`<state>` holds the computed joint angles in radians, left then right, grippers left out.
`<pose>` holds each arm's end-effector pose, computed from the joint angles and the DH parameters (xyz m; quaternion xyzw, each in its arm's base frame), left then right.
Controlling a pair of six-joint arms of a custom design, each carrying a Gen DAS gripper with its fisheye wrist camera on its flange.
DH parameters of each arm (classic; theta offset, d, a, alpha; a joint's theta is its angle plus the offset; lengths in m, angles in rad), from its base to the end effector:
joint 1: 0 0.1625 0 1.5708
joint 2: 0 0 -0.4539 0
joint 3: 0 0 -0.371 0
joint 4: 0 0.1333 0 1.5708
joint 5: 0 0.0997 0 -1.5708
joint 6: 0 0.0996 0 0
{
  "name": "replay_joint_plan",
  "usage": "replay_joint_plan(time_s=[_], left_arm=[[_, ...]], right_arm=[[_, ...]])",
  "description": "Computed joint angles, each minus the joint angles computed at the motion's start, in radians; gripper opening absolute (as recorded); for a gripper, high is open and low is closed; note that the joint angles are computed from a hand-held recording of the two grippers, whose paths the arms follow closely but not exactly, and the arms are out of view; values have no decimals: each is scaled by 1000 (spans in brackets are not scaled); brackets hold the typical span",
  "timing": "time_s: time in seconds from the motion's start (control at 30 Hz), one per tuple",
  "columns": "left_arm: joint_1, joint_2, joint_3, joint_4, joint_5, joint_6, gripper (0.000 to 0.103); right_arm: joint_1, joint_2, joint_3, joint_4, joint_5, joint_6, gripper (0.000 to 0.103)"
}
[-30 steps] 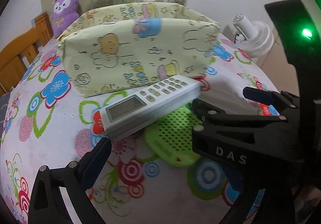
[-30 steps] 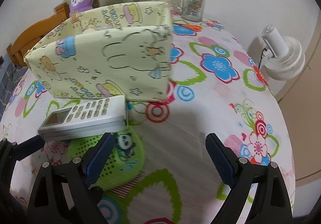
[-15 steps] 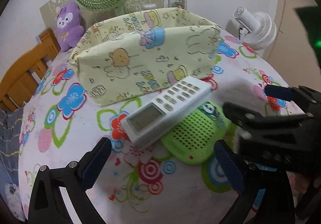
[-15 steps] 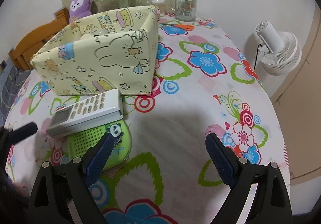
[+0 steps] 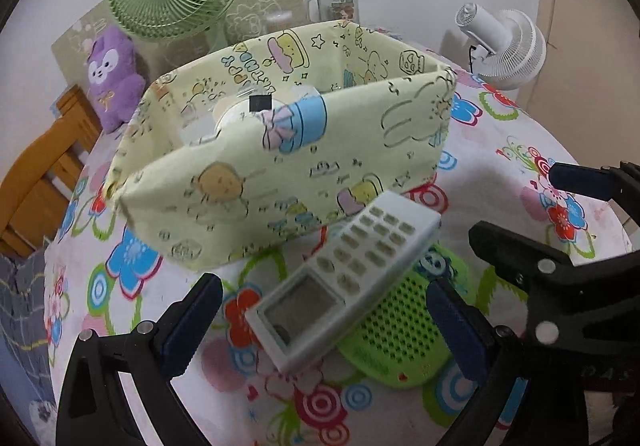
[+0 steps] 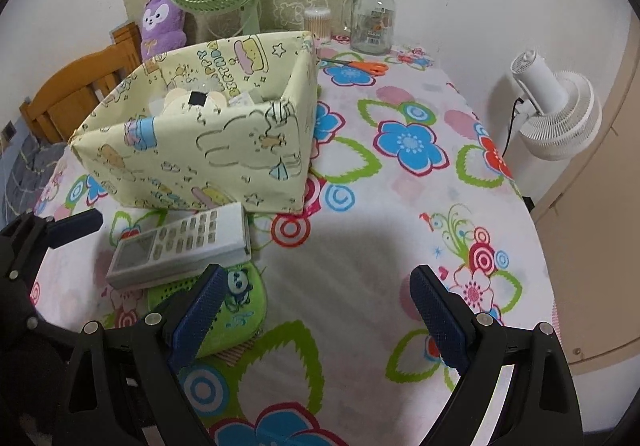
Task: Organize rigid objects
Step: 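Close left tool on the white remote while right tool closes on the green soap dish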
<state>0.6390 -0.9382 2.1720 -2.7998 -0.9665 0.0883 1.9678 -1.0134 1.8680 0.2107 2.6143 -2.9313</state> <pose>-0.2803 -0.4449 0.0960 0.4667 0.8328 -0.1197 0.2724 0.2062 -0.3697 0.1757 -0.0458 -0.8474 0.3512 0.3957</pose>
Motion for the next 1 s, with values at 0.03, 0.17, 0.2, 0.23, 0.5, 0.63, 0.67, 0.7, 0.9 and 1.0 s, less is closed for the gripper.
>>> replay_joint_plan(time_s=[0.03,0.17,0.2,0.23,0.5,0.63,0.67,0.7,0.9,1.0], left_arm=[[7,4,-12,11,-11,10,103],[30,19,-46,41,-55,43,99],[37,23,-55,52,-68,48,98],[42,27,-63,63,-80,50,97],[80,53,-112,125,-168,54,88],[99,54,-144,183,-229,45,79],[102,54,-146,186,-239,47,78],[101,52,-145,186,-243,51,76],[71,40,-105,132,-210,80,51],[62,31,-85,110,-186,65,48]], right_arm=[[-3,0,-3,2,-4,0,94],[-20,3,-16,14,-19,6,94],[-24,6,-21,19,-18,11,94],[-28,7,-23,21,-21,12,94],[-53,8,-32,36,-40,24,94],[-60,6,-35,38,-43,35,94],[-61,7,-37,38,-43,36,94],[-61,10,-40,41,-42,36,94],[-54,26,-51,53,-32,33,94],[-46,35,-54,59,-28,37,94]])
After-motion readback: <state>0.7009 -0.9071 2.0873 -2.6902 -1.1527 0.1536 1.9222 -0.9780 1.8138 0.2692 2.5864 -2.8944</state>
